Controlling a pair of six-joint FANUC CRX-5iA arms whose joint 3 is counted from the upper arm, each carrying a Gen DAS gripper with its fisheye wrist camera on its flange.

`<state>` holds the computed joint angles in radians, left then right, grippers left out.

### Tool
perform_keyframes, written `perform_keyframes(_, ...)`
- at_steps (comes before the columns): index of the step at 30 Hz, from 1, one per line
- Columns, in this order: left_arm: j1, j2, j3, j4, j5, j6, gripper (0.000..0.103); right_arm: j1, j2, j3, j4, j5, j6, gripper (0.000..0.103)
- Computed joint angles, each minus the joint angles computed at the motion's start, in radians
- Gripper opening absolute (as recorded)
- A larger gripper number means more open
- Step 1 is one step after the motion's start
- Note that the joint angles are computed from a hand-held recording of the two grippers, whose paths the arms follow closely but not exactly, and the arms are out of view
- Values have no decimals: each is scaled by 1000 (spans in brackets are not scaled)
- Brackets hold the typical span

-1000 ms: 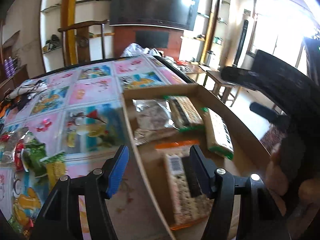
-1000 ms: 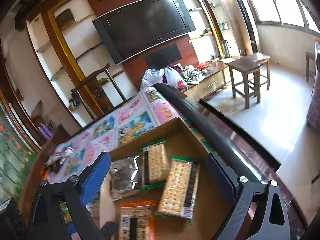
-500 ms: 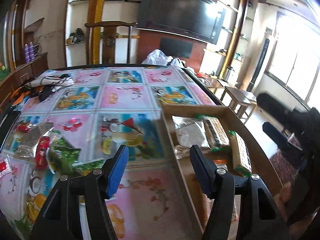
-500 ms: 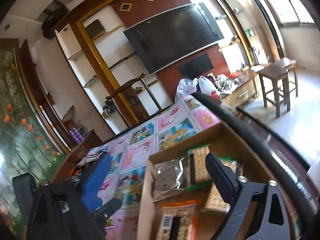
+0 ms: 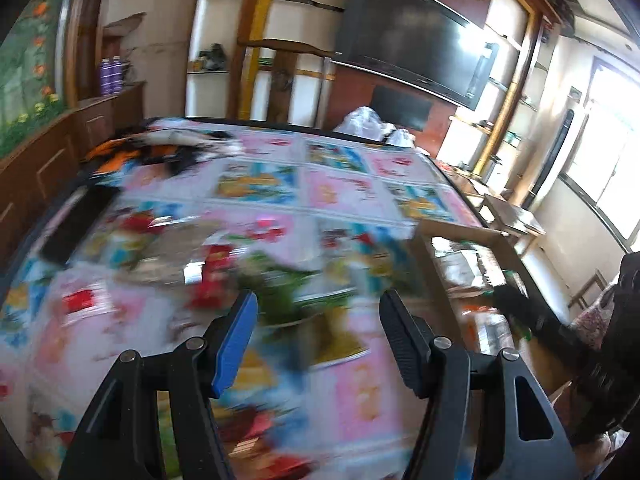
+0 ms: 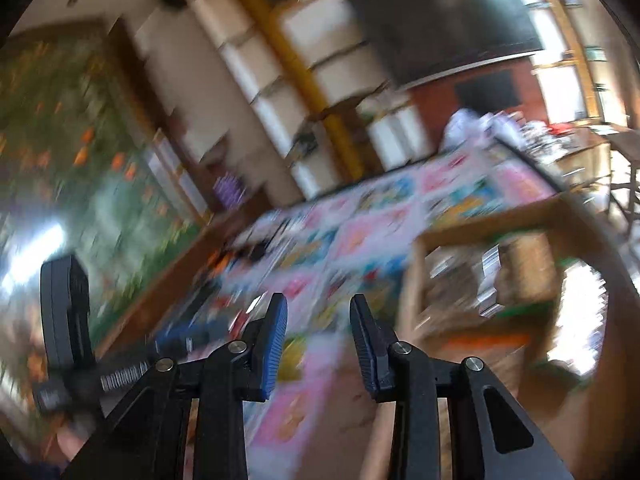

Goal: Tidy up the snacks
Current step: 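Open both grippers to release the items and withdraw from the box, then grasp a green snack bag with the left gripper while the right grasps a red bag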

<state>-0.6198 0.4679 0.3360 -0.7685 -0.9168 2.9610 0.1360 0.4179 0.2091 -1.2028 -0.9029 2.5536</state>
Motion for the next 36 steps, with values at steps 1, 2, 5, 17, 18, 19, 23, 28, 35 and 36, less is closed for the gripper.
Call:
perform_keyframes(1,-2,-26,-33,-10,-11,22,63,20,-6,-10,24,-6,2,36)
perform_keyframes(2,-1,-55,-71,-15,-17,44,63,51,-15,-23,57,-8,6,36)
perform_keyframes(5,11,-143,-192,-9,-5,110,63,136,-35,-58,141,1,16,36)
perform_keyframes(17,60,-290,-426,109,67,101,63,308,-5,-61,347,-15,-59,67)
perform_keyframes(18,64,-291,-435,121,78,92,63,328,-7,-68,375,-2,-68,67)
perform_keyframes(19,67,-292,-441,132,84,84,63,349,-14,-82,405,25,-77,67)
perform_keyframes(23,83,-298,-474,187,136,33,63,414,-22,-122,507,113,-115,61)
perform_keyframes(28,76,-266,-452,227,143,-46,73,417,-17,-135,536,165,-139,39)
perform_keyframes(35,79,-171,-365,258,100,-117,73,341,-18,-111,431,180,-153,39)
perform_keyframes(36,78,-151,-345,255,86,-115,73,333,-19,-108,417,177,-149,39)
